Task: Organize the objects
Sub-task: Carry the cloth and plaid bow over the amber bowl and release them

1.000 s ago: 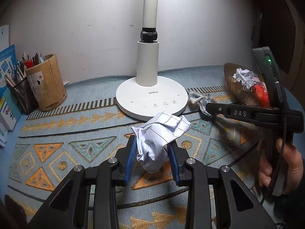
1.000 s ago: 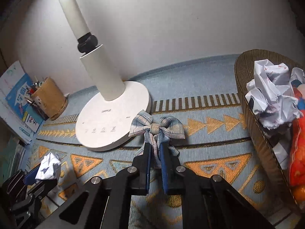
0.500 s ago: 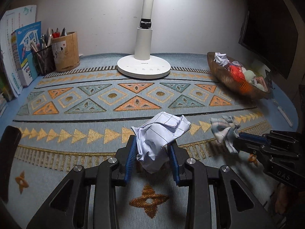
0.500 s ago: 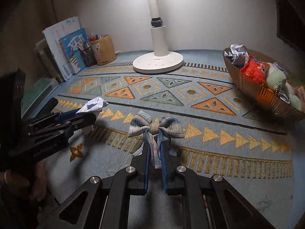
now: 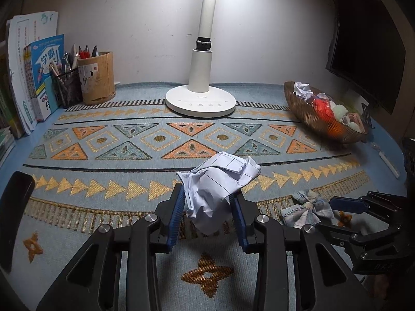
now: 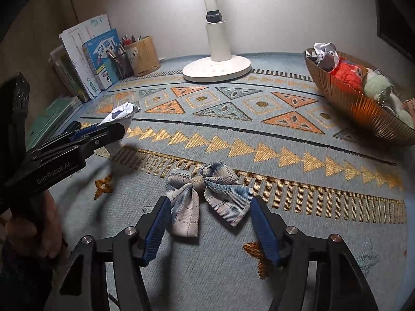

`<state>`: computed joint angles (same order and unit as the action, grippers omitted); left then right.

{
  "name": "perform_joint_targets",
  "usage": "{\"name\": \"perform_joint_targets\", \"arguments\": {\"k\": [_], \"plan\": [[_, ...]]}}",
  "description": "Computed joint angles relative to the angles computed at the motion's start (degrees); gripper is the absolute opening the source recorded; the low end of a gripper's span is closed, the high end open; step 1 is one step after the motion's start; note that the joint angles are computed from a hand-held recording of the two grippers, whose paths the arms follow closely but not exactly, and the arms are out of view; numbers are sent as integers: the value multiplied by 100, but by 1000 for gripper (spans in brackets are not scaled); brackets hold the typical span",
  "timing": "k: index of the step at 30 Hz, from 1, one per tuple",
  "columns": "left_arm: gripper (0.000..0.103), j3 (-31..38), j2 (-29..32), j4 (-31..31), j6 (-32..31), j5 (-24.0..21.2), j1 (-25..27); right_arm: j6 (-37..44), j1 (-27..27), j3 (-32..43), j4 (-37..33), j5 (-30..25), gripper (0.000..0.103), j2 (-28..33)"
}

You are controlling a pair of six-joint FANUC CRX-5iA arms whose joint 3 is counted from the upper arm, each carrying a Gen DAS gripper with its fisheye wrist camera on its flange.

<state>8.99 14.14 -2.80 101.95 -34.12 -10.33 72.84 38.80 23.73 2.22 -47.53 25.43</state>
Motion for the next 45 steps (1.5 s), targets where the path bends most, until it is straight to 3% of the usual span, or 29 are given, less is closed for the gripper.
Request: {"name": "perform_joint_targets", "arguments": {"k": [9, 11, 13, 14, 16, 18, 23, 26, 28, 31, 34, 36, 41, 45], "plan": [[33, -78, -9, 205, -117, 58, 48, -142, -69, 246, -318, 23, 62, 57], [33, -79, -6, 231, -127, 52, 54, -329, -15, 44, -88, 262, 66, -66], [33, -75, -2, 241, -138, 43, 54, -413, 81, -94, 235, 402, 83, -128], [33, -71, -2, 225, -131, 37, 49, -459, 139, -165, 419, 474, 87, -143], [33, -57, -3, 192, -118, 24, 42, -363, 220, -180, 560, 526, 88, -110], [33, -46, 1, 177, -99, 8, 46, -298, 289, 72, 692, 226, 87, 99], [33, -54, 7, 224, -120, 11, 64, -108, 223, 645, 402, -340, 66, 517], [33, -55, 11, 237, -138, 9, 63, -81, 179, 642, 299, -317, 56, 505], [33, -42, 15, 232, -157, -6, 55, -111, 206, 591, 411, -311, 38, 493], [33, 17, 26, 106, -156, -38, -2, -77, 199, 456, 340, -185, 23, 383], [32, 217, 87, -190, -81, -184, -139, -32, 121, 285, 117, -85, 19, 183], [32, 176, 87, 223, -403, -53, -137, -96, 59, 66, 146, 72, 19, -38], [32, 706, 337, 689, -983, 152, -378, -639, -149, -531, 771, 636, 19, -658], [32, 1657, 885, 1013, -1510, -32, -571, -1437, -409, -904, 1617, 1087, 19, -1039]]}}
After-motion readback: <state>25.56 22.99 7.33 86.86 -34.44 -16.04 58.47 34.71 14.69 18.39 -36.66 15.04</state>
